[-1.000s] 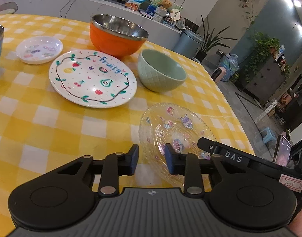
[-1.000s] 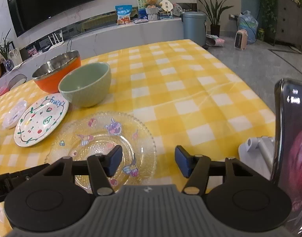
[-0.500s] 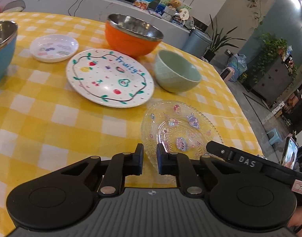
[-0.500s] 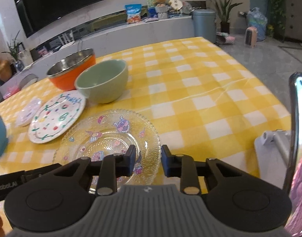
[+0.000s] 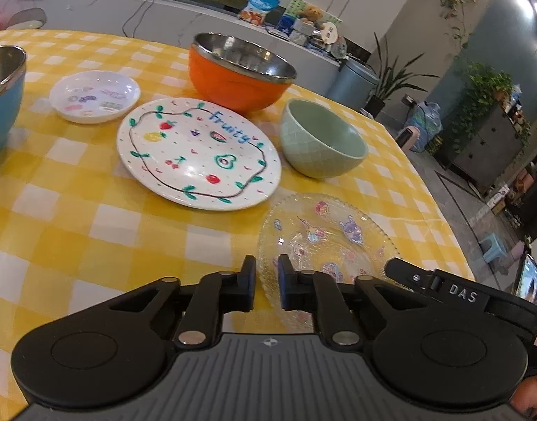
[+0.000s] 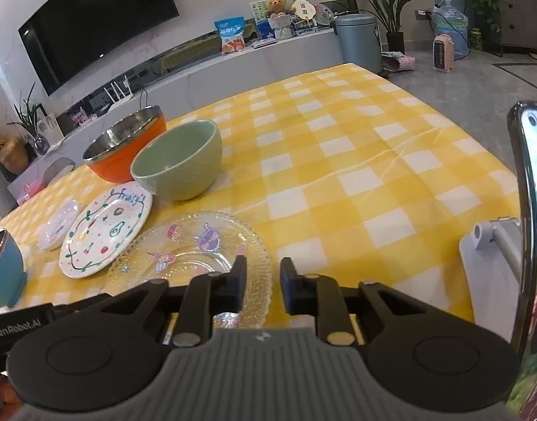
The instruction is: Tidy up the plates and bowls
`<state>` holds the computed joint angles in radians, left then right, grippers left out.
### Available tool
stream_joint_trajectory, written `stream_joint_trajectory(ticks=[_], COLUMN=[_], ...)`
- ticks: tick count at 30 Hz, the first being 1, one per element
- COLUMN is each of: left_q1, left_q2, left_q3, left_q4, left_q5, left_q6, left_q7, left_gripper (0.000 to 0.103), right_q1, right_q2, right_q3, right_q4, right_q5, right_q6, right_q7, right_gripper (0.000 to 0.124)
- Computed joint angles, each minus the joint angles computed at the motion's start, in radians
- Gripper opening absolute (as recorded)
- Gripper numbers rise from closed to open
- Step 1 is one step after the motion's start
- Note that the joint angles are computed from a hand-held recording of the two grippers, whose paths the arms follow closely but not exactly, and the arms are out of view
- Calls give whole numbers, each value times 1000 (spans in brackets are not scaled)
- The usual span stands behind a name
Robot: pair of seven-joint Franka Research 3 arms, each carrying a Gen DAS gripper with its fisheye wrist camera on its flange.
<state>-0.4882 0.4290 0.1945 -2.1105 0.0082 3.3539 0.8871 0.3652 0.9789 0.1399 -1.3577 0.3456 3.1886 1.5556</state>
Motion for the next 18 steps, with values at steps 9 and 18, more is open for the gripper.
stream_joint_trajectory(ticks=[9,18], left_q1=[-16,-70], left_q2=[-23,-100], left_q3=[27,93], left_q4=[-24,-117], left_q5=[3,-47], left_q6=[-12,2], left_q7=[4,38], left_gripper=[11,10], right_q1=[9,-5], right_q2=[-26,-70], right_q3=[-6,45], right_q4=[-29,-87], right_q5=[-3,-19], right_q6=[-16,-7], right_q7=[11,-45], right_gripper=[11,8])
